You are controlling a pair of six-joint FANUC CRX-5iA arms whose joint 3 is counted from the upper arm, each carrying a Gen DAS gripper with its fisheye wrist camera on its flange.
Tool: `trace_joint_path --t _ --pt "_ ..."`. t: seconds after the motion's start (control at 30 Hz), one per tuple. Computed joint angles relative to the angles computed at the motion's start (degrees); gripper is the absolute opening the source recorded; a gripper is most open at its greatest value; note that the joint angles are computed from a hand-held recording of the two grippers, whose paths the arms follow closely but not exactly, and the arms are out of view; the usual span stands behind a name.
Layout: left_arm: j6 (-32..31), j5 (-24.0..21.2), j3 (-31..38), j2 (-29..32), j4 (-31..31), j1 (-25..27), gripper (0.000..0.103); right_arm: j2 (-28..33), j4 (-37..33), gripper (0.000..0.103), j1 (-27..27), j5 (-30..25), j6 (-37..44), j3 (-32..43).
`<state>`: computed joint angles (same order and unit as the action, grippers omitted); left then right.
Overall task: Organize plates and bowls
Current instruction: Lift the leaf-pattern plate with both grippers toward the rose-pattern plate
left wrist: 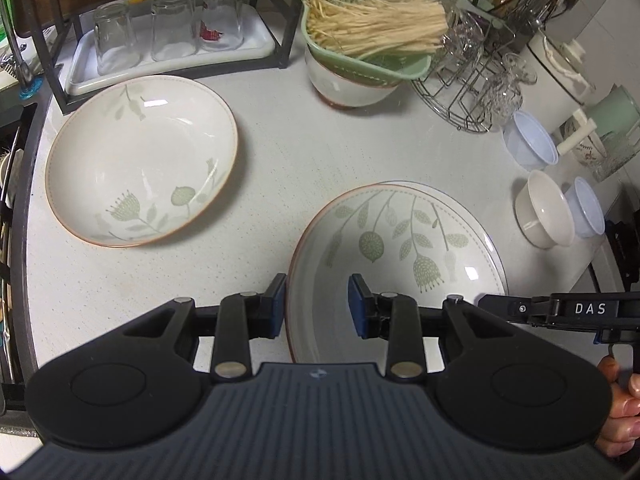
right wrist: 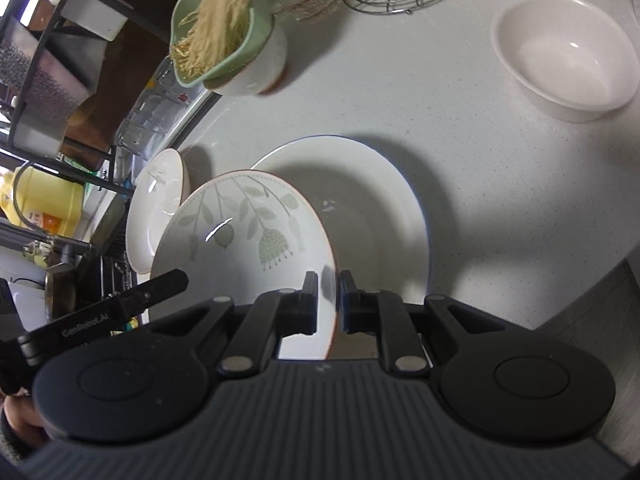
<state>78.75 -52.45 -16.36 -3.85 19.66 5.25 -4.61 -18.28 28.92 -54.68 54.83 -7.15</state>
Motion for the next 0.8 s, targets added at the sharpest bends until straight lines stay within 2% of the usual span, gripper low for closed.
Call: trace_joint_path --t 0.33,0.53,0.8 --pt "6.55 -1.13 5.87 3.16 -8.42 -5.12 0.037 1.16 -1.03 0.014 -2.04 0.01 4.52 -0.21" --pt "7.98 -1.43 7.62 4.91 -9.30 -6.28 0.037 0.73 -1.22 0.014 -3.14 1.16 5.10 -0.67" --pt "11.41 -2.79 10.57 7.16 -14.67 -8.55 0.037 2.42 -2.72 0.014 -4.12 1.49 7.49 -0.29"
